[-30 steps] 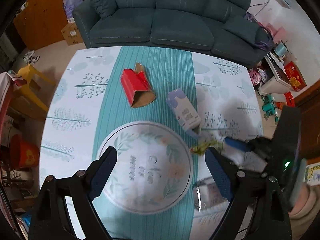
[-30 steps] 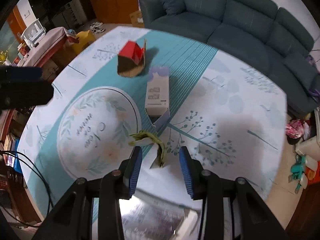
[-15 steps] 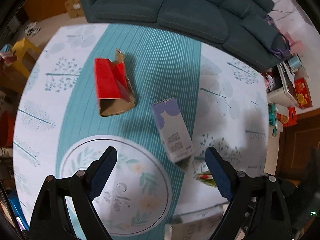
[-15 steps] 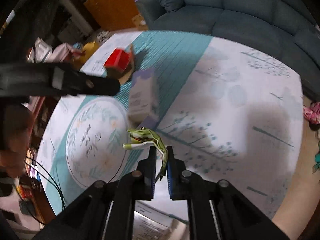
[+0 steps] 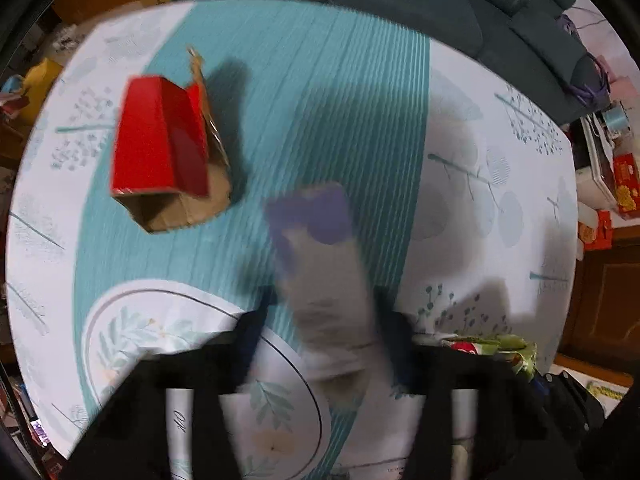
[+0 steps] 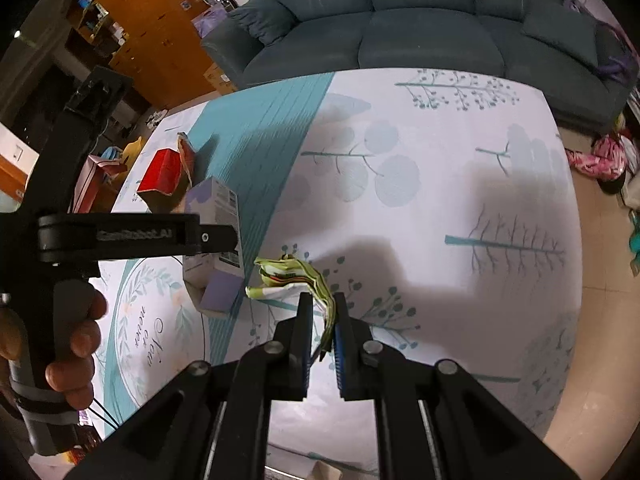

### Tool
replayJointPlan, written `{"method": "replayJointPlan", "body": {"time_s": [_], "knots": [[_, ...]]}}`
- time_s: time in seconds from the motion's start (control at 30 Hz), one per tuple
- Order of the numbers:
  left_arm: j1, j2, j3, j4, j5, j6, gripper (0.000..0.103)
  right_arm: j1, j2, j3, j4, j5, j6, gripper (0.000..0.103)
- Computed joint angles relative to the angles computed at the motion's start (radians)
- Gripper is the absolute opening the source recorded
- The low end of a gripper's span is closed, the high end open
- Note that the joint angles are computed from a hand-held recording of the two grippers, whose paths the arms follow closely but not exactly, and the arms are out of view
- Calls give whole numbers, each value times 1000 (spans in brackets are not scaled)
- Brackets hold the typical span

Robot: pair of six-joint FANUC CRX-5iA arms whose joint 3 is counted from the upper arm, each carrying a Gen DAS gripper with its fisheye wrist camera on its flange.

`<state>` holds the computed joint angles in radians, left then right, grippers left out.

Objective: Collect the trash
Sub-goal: 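Grasp the white milk carton with the left tool while the right tool grasps the green-white wrapper, then carry the milk carton and green-white wrapper down to the bin and release both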

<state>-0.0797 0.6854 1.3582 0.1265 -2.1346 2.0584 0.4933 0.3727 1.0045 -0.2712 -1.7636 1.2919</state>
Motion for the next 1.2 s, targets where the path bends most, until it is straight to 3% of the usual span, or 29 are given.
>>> {"method": "replayJointPlan", "body": {"time_s": [0.2, 0.5, 0.7, 1.03, 1.2], "knots": [[1, -135, -180, -30, 112, -47, 33, 8, -19, -15, 0, 12, -12, 9], [26, -258, -260, 24, 142, -101, 33, 53, -79, -37, 20, 34, -78, 9], [68, -406, -392, 56, 174, -172, 33, 136, -152, -85, 72, 52, -139, 9], [271, -731, -665, 209, 185, -359, 33, 402, -343, -261, 262, 134, -392, 9], [491, -901, -787, 349, 135, -529, 33, 650, -458, -386, 457, 170, -619, 9]]}}
